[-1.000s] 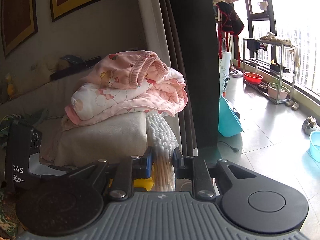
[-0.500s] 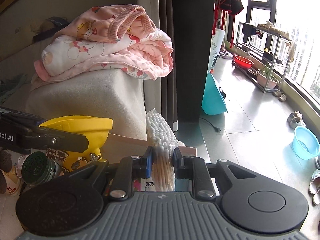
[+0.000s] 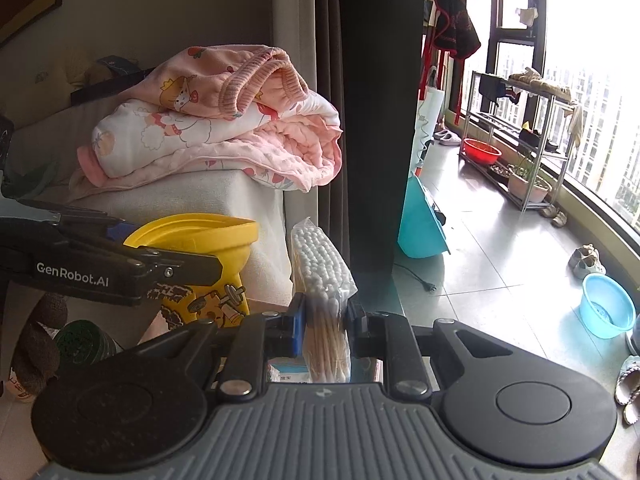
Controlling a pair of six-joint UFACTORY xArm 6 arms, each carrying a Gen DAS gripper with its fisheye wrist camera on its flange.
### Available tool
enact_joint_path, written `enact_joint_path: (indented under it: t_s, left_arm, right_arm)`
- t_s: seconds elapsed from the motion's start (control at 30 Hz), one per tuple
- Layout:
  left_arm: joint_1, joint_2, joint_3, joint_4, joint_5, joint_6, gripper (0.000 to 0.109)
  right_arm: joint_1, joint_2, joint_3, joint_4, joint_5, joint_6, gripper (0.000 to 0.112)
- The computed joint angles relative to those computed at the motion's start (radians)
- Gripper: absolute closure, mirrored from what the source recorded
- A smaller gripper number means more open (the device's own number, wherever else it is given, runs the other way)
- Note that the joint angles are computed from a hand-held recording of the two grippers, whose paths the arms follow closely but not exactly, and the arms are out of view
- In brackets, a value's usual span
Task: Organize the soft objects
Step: 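Open both tools to drop the yellow cup and swab pack into the pink box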
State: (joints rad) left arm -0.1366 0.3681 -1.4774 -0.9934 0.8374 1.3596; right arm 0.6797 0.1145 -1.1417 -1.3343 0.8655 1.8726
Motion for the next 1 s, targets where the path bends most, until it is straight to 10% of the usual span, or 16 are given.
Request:
enact_joint_path:
  t_s: [0.27,0.53,0.7,0.83,1.0]
  left_arm:
    - [0.028,-0.057,0.048,0.187,0.099,-0.035,0.031]
    - [0.121,-0.079,0.004,-0.008,0.218,-0.090,0.032]
    - [0.173,-0.207,0.182,-0.118,0.200,0.028,0.032]
    - [0.241,-0.348,0.391,-0.206,0.160,0.215,0.032]
    - [0.347,-0.445,0.581,-0.298,0.167,0.432,0.032]
  right_arm:
    - [-0.007,-0.025,0.043,-0.028,-0.049,0.051,0.092]
    - [0.046,0.129,-0.085,0.011,0.088,-0.156,0.092]
    - [0.046,0.217,-0.164,0.025,0.081,-0.296,0.090]
    - [-0.008,0.083,-0.037,-0.065,-0.179,-0.139,0.080]
    - [0.037,-0.019,0.044,-0.184,-0.134,0.016,0.063]
